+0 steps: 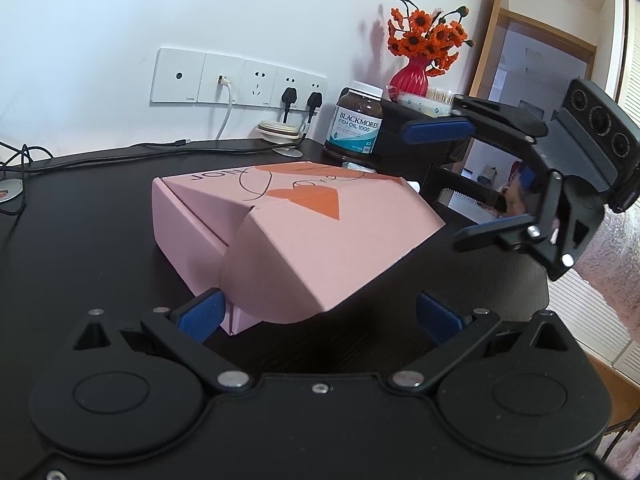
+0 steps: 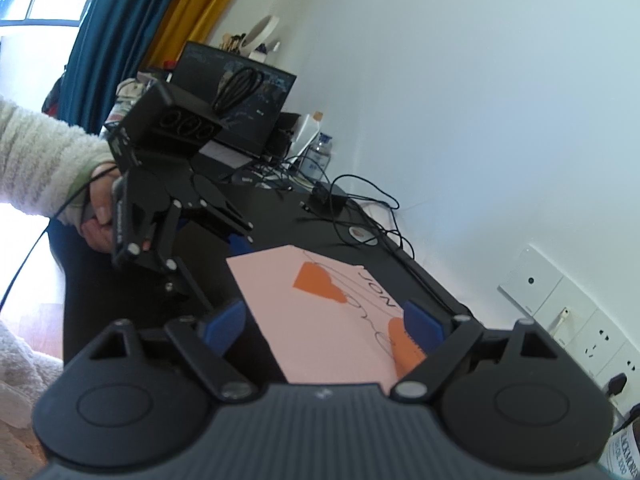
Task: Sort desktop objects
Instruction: 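Lift the right tool off the closed lid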
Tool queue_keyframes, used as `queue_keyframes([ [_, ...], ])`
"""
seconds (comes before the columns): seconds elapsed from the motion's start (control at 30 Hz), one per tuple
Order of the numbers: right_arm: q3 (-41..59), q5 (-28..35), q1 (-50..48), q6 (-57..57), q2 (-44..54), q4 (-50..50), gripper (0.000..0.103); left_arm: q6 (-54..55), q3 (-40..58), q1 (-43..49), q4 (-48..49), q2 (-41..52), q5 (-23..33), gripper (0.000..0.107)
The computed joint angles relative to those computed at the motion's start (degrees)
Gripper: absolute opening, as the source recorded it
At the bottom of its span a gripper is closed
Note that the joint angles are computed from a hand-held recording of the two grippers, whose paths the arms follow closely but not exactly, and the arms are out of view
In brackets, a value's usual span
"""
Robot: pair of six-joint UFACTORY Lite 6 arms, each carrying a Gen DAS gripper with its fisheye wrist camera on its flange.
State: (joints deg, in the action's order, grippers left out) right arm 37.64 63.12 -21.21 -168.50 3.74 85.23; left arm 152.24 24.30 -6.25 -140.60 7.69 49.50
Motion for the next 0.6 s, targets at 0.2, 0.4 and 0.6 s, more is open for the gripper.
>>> queue_keyframes([
  [0.2,-1.46,4.26,-5.73,-1.21,-0.33,-1.85,0.087,0.63,0.18,-0.83,-0.97,-0.19,-1.03,0.103],
  [0.4,-1.61,5.69,-10.83,-2.93,0.60,-2.40,0.087,0.98,0.37,-1.33,-2.06,-0.06,-1.51,0.103],
  [0.6,-0.30,5.94,-15.86,-4.35,3.01,-2.33,0.087,1.87,0.38,-2.61,-3.90,-0.36,-2.59,0.103],
])
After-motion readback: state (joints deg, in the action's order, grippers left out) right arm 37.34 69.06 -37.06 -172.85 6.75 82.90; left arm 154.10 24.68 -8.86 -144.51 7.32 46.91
